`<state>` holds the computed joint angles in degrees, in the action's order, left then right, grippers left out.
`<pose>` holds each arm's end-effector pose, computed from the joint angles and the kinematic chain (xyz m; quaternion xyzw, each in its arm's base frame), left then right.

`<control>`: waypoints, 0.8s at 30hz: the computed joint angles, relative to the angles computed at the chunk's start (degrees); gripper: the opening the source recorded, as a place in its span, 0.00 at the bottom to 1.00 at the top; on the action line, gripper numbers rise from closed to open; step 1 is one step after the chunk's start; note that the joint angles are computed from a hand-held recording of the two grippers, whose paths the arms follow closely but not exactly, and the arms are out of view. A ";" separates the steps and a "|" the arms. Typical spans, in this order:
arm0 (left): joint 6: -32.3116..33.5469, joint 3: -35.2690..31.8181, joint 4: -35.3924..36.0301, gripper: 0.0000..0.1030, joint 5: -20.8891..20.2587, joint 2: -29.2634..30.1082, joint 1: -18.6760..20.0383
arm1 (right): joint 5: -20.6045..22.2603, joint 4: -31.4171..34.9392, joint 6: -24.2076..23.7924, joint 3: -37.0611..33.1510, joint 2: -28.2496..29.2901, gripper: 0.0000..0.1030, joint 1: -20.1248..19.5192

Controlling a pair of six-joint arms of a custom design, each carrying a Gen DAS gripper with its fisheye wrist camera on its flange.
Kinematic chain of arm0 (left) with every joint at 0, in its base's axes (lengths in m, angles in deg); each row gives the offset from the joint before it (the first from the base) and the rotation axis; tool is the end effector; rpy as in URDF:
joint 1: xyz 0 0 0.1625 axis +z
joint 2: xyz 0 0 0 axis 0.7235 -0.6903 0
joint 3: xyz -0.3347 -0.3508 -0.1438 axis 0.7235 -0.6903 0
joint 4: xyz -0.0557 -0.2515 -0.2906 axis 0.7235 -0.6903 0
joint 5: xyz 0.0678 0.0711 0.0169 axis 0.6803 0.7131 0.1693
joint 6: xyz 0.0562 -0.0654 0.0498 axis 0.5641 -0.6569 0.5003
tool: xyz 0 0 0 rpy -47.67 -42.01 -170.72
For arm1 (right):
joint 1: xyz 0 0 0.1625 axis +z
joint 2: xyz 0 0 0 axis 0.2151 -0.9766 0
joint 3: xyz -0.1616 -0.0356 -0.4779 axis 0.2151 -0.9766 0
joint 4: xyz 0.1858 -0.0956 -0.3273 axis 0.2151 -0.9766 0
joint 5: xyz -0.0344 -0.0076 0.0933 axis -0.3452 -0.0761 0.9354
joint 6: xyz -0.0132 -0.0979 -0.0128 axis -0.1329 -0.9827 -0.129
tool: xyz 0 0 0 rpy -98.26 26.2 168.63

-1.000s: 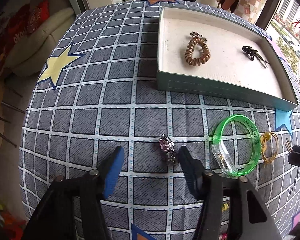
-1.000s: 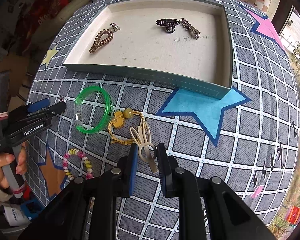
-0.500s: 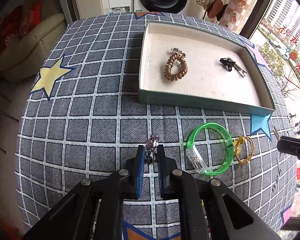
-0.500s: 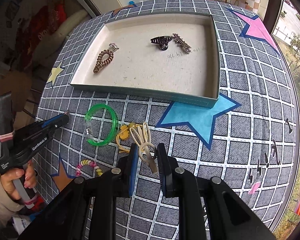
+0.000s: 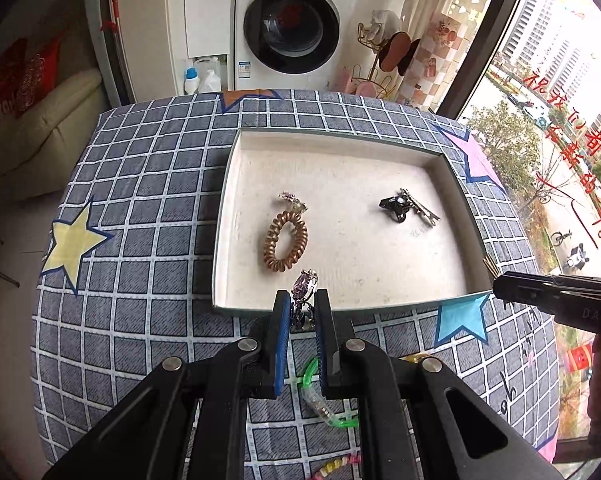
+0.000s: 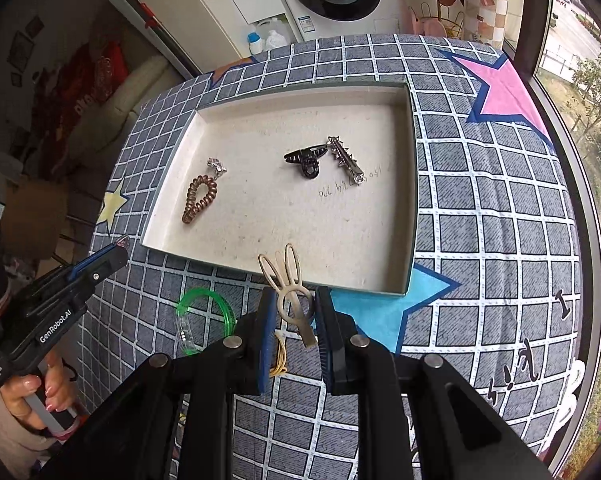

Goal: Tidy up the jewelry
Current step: 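Carry the pink charm and bunny-ear clip into the white tray and open both grippers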

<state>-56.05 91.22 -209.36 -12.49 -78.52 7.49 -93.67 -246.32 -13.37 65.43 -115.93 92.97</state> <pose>-0.1261 -0.5219 0.2217 0.0416 0.9148 -0.2581 0.3080 0.2516 -0.5701 0.1089 0.1722 -0.9595 0.0691 0.2118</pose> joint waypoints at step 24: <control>5.97 -15.33 1.76 0.23 0.65 13.41 5.89 | -2.76 4.81 -1.16 -18.22 10.07 0.20 -3.22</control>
<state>-50.07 75.89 -207.60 -11.83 -65.11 13.38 -96.43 -241.50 -14.53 47.22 -105.86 89.76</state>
